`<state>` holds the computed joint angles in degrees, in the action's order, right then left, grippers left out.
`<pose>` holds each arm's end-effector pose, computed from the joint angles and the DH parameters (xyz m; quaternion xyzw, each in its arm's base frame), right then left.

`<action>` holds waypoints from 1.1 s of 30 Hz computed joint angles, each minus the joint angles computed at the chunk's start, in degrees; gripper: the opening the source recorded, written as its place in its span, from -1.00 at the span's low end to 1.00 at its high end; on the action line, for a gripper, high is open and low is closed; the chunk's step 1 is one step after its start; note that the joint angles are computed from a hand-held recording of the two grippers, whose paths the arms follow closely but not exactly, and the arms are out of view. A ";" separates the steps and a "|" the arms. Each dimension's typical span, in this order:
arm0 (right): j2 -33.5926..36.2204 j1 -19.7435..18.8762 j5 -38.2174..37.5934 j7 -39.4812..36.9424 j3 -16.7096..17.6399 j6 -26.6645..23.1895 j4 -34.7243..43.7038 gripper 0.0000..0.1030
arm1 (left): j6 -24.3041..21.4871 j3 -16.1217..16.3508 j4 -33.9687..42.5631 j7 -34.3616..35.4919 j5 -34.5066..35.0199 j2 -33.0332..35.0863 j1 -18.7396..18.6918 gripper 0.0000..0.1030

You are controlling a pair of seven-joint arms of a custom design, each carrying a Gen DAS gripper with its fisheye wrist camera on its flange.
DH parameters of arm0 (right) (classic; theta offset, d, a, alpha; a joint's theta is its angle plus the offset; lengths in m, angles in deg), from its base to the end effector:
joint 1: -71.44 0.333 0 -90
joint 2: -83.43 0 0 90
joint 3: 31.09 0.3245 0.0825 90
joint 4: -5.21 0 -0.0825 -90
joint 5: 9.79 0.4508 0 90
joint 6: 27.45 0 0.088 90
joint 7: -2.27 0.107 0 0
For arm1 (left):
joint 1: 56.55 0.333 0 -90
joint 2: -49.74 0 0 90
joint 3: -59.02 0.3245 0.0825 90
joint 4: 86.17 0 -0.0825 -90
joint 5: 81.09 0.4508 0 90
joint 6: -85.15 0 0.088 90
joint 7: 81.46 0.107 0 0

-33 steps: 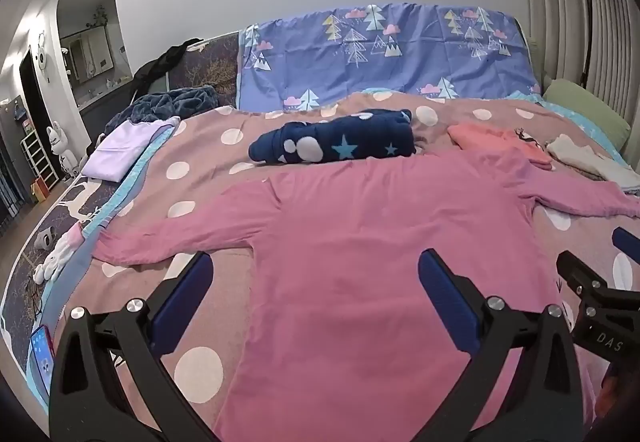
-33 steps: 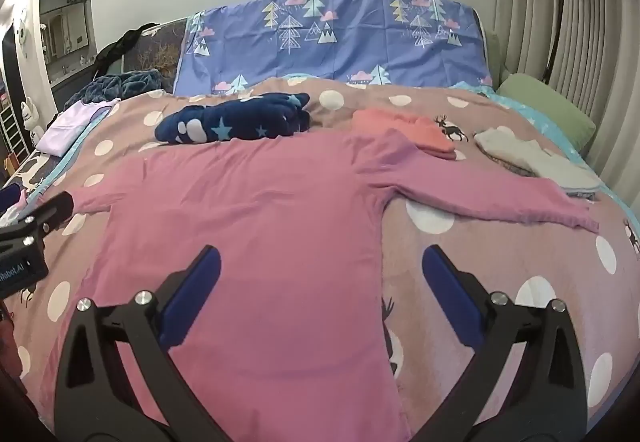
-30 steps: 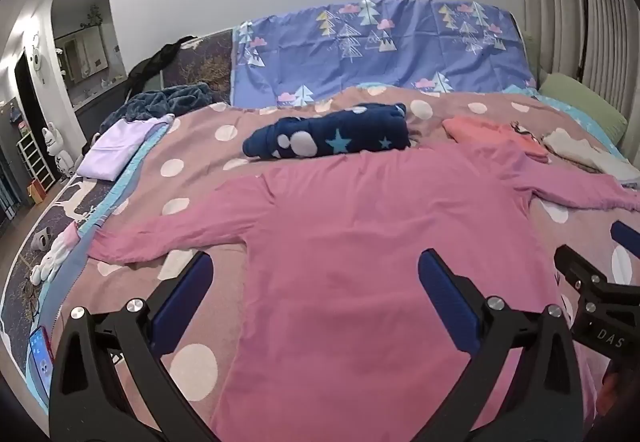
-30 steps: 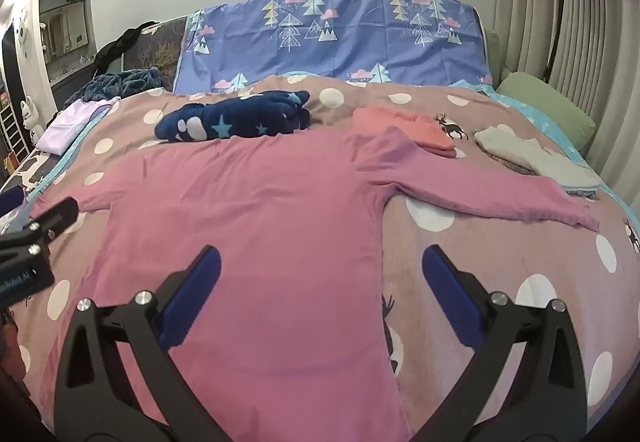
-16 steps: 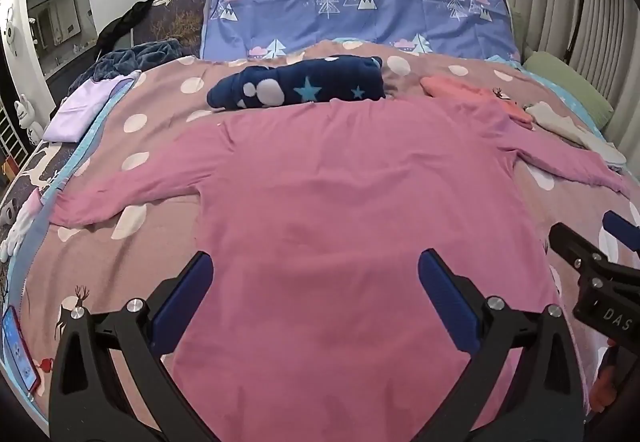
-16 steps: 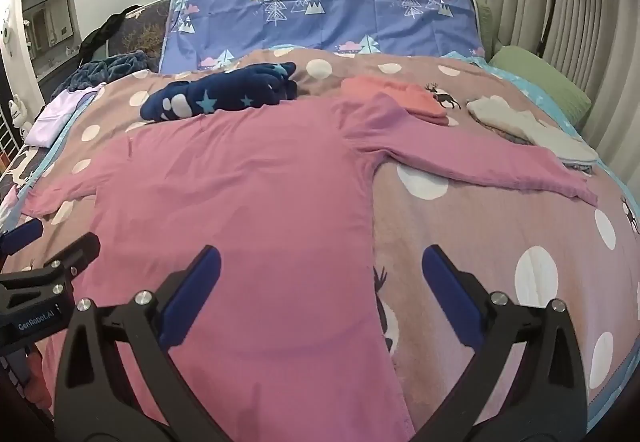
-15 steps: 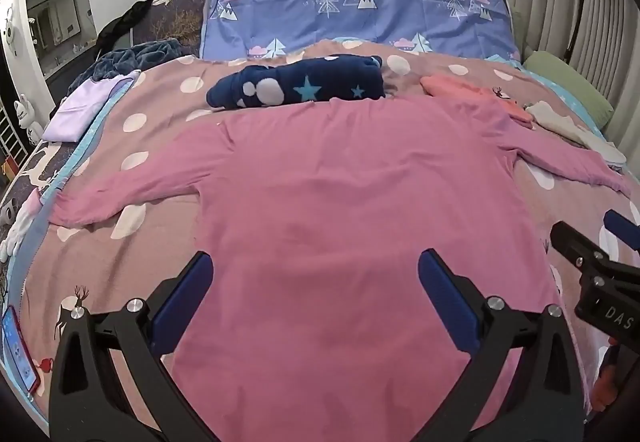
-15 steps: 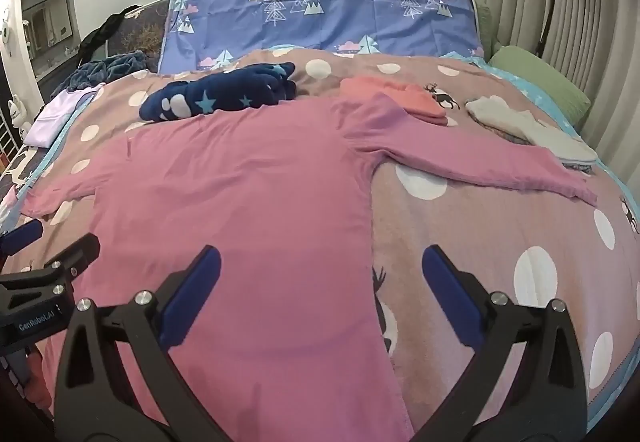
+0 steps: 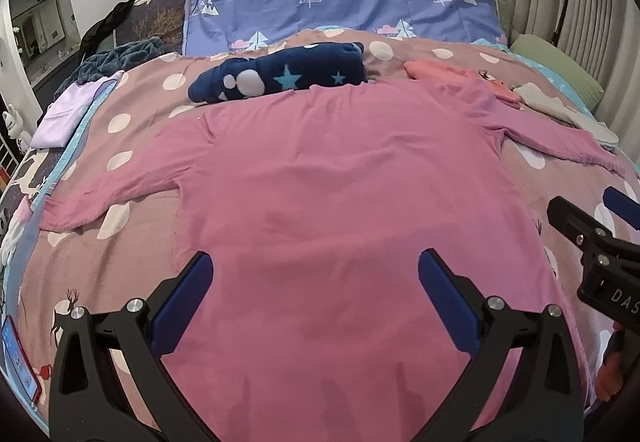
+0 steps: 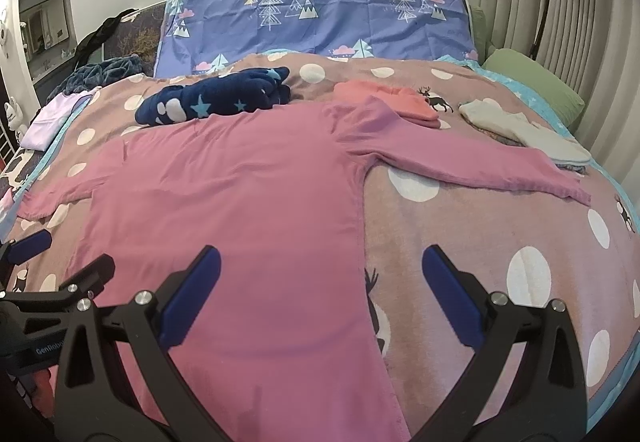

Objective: Fold small clothes

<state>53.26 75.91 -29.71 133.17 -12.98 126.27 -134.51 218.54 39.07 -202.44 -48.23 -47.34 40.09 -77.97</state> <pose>0.4559 0.2163 0.5494 -0.6328 0.6612 -0.2803 0.2894 0.4592 -0.4051 0.5579 -0.6445 0.6801 -0.2312 0.2620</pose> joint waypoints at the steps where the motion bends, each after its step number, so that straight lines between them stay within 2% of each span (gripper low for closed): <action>1: -0.13 0.00 -0.02 0.05 -0.01 -0.02 -0.08 0.96 | 0.18 0.08 -0.14 -0.03 -0.12 -0.08 0.02 0.97; 22: 0.91 0.11 0.00 -0.98 -0.39 0.56 0.40 0.96 | 1.08 0.46 -0.77 1.04 -2.62 -0.11 0.00 0.97; 33: 2.06 0.24 -0.98 -0.07 -0.65 -1.17 1.22 0.96 | 2.18 0.56 -0.94 1.59 -3.01 0.07 0.09 0.97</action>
<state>55.32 76.15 -30.69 133.10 -13.63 125.10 -133.29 220.72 39.63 -203.38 -46.63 -50.35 40.16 -77.88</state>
